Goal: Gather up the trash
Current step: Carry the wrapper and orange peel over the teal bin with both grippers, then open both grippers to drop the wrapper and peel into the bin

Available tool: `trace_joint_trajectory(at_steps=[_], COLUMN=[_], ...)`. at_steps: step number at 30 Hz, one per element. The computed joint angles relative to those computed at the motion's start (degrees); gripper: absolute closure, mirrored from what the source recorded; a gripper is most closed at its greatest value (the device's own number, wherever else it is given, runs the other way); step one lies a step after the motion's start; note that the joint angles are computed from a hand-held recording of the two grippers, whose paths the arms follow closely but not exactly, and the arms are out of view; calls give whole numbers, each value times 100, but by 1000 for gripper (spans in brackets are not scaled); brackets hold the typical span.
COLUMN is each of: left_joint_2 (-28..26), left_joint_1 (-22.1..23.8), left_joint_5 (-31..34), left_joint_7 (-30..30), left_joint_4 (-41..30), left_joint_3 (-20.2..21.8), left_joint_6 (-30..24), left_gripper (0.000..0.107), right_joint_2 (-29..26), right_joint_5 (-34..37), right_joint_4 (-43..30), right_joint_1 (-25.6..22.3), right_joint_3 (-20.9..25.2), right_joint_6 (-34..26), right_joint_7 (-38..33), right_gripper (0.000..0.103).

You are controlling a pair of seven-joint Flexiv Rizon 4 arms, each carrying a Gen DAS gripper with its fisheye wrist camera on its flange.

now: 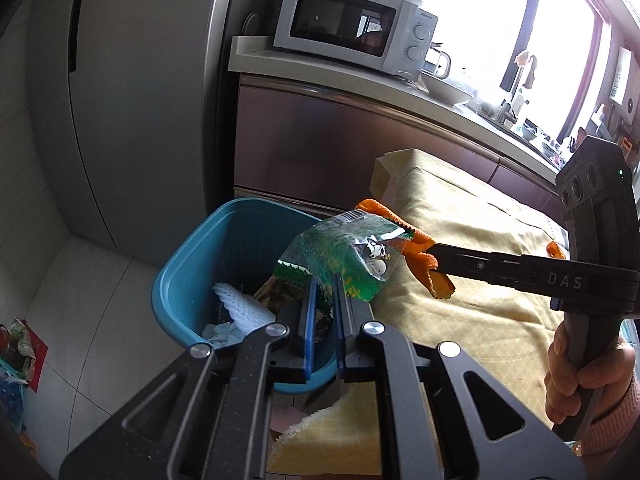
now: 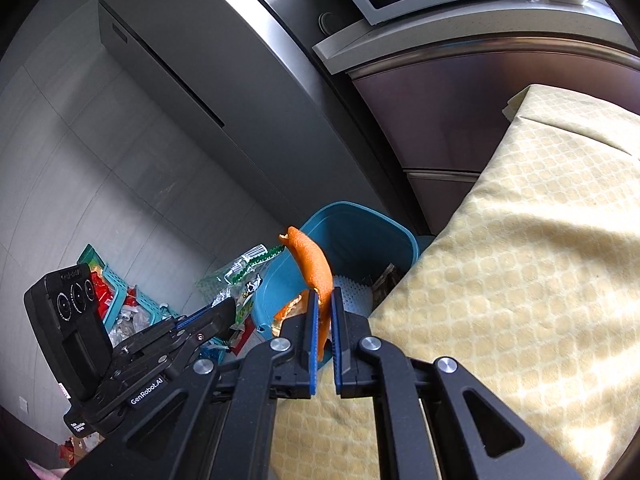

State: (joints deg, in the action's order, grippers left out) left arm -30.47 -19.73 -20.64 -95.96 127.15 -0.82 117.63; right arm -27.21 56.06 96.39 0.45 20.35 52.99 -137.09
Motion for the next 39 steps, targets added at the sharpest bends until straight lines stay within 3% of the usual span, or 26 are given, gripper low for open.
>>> trace_joint_trajectory(at_steps=[39], left_joint_2=[-548], left_joint_1=[32], left_joint_5=[-218], left_joint_7=[-89], left_joint_4=[-565], left_joint_3=[244], left_joint_6=[-551], left_gripper=[95], right_joint_2=[-683], right_joint_5=[-1917], right_joint_4=[-176], right_joint_1=[668], right_joint_3=[287], right_joint_6=[767], right_joint_7=[1532], right_gripper=[96])
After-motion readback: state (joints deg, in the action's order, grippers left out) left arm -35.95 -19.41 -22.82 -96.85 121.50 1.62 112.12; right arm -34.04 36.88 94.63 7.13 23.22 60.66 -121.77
